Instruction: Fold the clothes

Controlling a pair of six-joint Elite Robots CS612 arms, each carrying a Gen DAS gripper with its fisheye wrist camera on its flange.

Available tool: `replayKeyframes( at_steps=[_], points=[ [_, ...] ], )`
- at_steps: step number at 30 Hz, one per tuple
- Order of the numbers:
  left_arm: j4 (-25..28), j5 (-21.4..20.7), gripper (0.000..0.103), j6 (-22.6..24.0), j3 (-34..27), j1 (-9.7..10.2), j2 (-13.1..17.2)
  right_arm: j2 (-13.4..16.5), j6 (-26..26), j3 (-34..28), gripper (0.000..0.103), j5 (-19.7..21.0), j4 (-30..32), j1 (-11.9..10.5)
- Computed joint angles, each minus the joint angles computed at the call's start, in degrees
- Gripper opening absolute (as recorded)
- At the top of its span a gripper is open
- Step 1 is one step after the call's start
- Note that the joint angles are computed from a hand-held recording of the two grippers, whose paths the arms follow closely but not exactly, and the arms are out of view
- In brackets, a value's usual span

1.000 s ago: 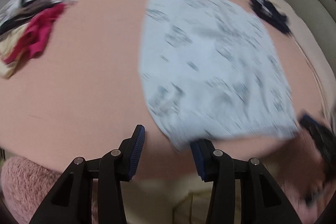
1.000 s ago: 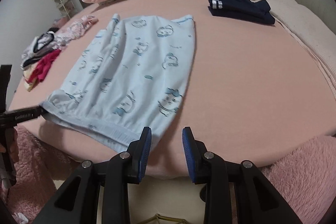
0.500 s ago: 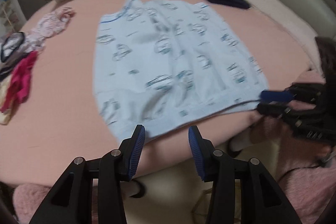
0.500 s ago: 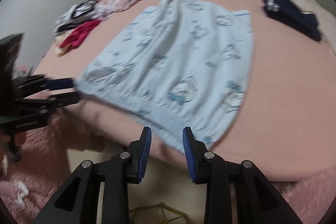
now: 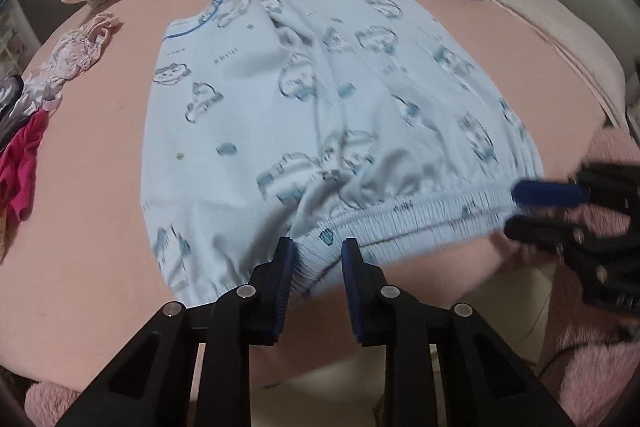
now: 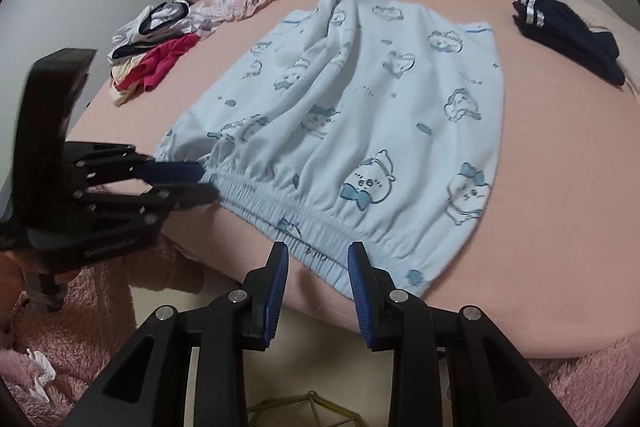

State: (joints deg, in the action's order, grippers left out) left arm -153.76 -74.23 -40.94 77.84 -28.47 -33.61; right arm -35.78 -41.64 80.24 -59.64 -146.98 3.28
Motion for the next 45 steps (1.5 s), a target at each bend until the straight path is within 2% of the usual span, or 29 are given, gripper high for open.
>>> replayKeyframes(
  at_steps=[3,5,8,11,13,14,15,17,21,24,25,29,32,33,36,37,38,39,42,45],
  points=[
    [-0.7,-2.8,0.022,-1.9,0.0,0.84,-0.1,0.1,2.0,0.1,0.030,0.1,-1.7,-0.1],
    [-3.7,-5.1,0.022,-1.5,1.7,0.94,-1.0,-0.1,3.9,0.8,0.030,0.5,-4.5,-0.4],
    [-9.3,-3.5,0.022,-4.8,5.9,0.45,-3.1,-0.3,8.8,1.8,0.030,1.5,-10.1,-1.0],
    [-11.4,-0.9,0.022,-12.4,9.4,0.53,-4.5,0.5,14.3,1.0,0.030,-3.1,-13.8,-0.8],
    [-11.4,-2.0,0.022,-15.9,10.3,1.14,-4.5,1.5,16.0,-1.0,0.030,-8.1,-11.1,-0.3],
    [-10.6,-2.8,0.022,-17.3,10.4,1.39,-4.4,2.0,16.5,-2.3,0.030,-9.2,-8.3,-0.3],
    [-9.9,-3.4,0.022,-18.6,10.5,1.62,-4.3,2.4,16.5,-3.1,0.030,-8.8,-5.8,-0.5],
    [-8.1,-3.4,0.022,-18.7,10.4,1.52,-4.5,2.3,15.1,-3.3,0.030,-8.3,-4.6,-0.6],
    [-4.4,-2.9,0.022,-18.9,10.6,1.30,-5.2,1.6,11.9,-2.3,0.030,-10.8,-3.9,-0.3],
    [-0.7,-1.4,0.022,-18.9,11.3,1.08,-6.3,1.3,12.1,-2.8,0.031,-9.7,-0.5,-0.9],
    [-1.7,-1.2,0.022,-18.8,11.9,1.08,-6.5,1.3,12.4,-3.1,0.031,-9.0,0.8,-1.2],
    [-9.0,-2.1,0.022,-22.1,14.8,1.42,-7.1,1.1,14.3,-2.7,0.032,-6.0,-0.5,-1.9],
    [-16.3,-4.5,0.022,-23.5,16.2,1.68,-6.7,0.7,16.8,-0.9,0.034,-3.1,-7.0,-2.2],
    [-18.3,-5.6,0.022,-24.4,16.2,1.76,-6.4,0.7,17.2,-0.9,0.038,-3.3,-7.2,-1.9],
    [-16.2,-4.9,0.022,-27.4,15.6,1.40,-6.0,1.7,15.3,-3.2,0.041,-8.3,-1.3,-0.6],
    [-13.1,-4.4,0.022,-27.8,14.8,1.33,-5.8,1.7,14.7,-3.1,0.041,-9.4,-1.6,-0.3],
    [-12.5,-5.3,0.023,-29.1,14.2,1.48,-5.4,1.6,14.2,-2.9,0.041,-10.1,-1.4,-0.1],
    [-14.3,-5.7,0.023,-30.8,14.5,1.57,-5.3,1.3,13.8,-2.8,0.040,-10.0,-0.7,-0.2],
    [-19.7,-6.3,0.022,-32.8,16.3,1.75,-5.5,0.7,13.9,-2.4,0.040,-7.9,1.6,-0.9],
    [-23.9,-7.7,0.022,-32.9,16.6,2.17,-4.9,0.7,17.5,-2.1,0.040,-3.3,0.7,-2.2]
  ],
)
